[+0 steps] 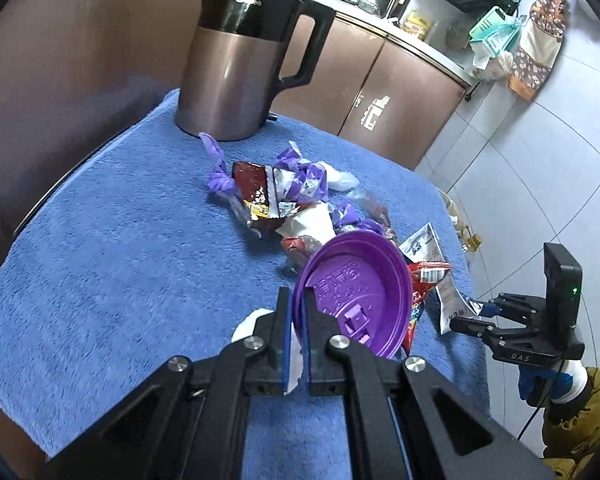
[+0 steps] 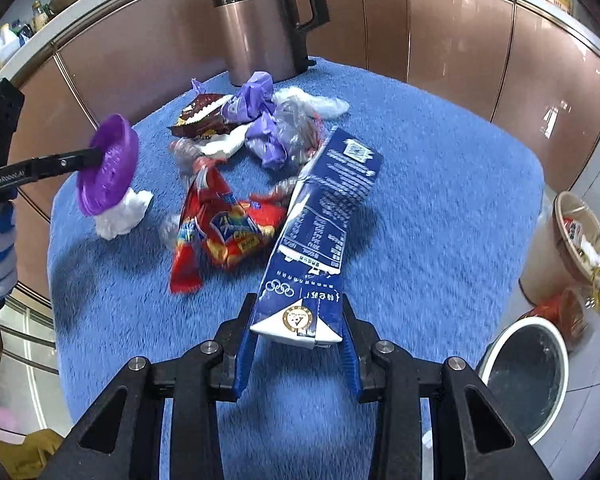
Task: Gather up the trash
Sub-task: 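Carry both items to the white bin and open the right tool over it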
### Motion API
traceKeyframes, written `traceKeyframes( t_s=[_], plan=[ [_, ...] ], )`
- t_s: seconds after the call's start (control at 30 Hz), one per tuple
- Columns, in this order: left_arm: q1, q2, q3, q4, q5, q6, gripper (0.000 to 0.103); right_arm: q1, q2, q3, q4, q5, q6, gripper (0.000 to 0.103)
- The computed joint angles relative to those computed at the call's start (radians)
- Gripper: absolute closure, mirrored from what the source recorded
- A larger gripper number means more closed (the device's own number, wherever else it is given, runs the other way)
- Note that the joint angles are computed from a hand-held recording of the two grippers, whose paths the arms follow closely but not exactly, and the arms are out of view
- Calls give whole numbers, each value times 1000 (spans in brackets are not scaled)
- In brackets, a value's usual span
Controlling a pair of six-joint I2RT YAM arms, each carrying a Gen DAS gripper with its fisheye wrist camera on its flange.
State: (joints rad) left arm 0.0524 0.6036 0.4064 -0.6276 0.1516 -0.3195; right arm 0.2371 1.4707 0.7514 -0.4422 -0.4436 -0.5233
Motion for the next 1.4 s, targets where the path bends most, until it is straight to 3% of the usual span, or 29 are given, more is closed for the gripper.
traceKeyframes(
  t_s=[0.23,0.37,0.57,0.7,0.83,0.93,1.07,1.2,1.27,1.3,1.33,1.4],
  plan=[
    [-7,-90,48,-94,-2,-64,99,-93,-22,-10,-18,-94,-30,70],
    [-142,-58,106,-90,-95,-153,99,-211,-23,-6,-62,-227,-61,70],
    [-480,197,224,46,-288,-302,99,-428,-18,26,-135,-373,-124,71],
    [-636,475,354,190,-325,-337,99,-640,41,96,-212,-439,-195,71],
    [-737,802,565,293,-311,-340,99,-813,161,210,-230,-445,-204,71],
    [-771,1020,766,292,-286,-324,99,-876,236,279,-208,-429,-165,71],
    [-804,1316,1103,229,-257,-325,99,-889,323,332,-100,-381,-67,70],
    [-827,1594,1503,72,-256,-326,99,-887,435,399,-14,-320,-8,70],
    [-837,1701,1655,10,-234,-326,97,-888,467,404,52,-266,31,62],
    [-845,1776,1772,-51,-232,-324,97,-895,485,410,86,-233,54,47],
    [-850,1820,1839,-81,-226,-323,97,-911,506,429,94,-223,63,39],
    [-854,1888,1942,-117,-205,-331,96,-943,526,443,97,-222,84,39]
  ],
)
